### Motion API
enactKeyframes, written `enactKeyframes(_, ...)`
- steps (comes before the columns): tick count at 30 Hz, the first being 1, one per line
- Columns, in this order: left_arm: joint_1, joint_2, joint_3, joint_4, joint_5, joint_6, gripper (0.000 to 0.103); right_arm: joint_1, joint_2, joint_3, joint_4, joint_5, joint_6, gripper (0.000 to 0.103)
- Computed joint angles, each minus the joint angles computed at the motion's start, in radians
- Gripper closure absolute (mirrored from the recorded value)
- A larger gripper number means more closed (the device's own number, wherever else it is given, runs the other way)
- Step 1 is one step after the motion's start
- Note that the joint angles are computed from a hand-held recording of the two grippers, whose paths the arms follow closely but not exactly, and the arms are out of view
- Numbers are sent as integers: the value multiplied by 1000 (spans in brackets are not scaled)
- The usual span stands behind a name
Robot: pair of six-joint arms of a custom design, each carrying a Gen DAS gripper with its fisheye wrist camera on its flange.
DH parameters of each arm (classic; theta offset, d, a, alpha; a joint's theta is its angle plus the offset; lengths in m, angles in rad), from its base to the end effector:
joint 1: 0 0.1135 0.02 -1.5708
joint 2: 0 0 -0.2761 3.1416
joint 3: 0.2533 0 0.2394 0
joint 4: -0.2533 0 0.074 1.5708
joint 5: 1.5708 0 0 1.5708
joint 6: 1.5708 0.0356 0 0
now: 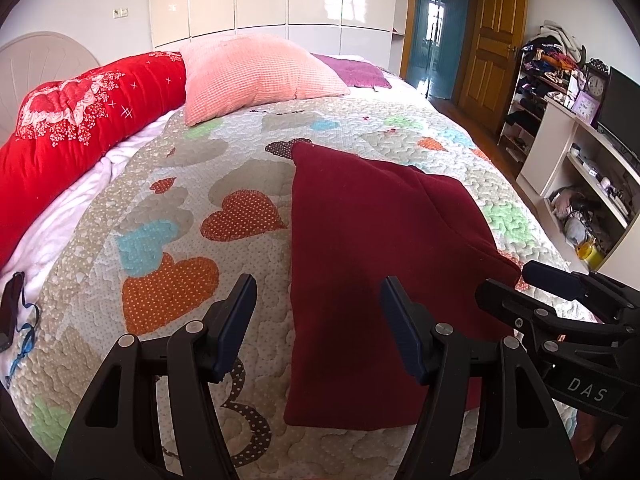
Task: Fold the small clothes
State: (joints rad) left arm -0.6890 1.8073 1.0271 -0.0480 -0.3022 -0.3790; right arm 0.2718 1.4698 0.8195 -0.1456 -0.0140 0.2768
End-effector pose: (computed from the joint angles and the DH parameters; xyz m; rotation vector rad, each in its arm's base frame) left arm 0.2882 -0.2237 0.1820 0.2254 2.3456 -0.1579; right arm 0.2789 0.0782 0.2173 -0.0008 2.3846 0.2796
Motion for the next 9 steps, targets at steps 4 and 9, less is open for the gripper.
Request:
enactKeyframes(4, -4, -5, -5, 16, -4, 9, 38, 2, 2, 1, 1, 0, 1, 38)
enactKeyframes(9, -9, -9, -13, 33, -19, 38, 38, -4, 0, -4, 4, -4, -2, 38)
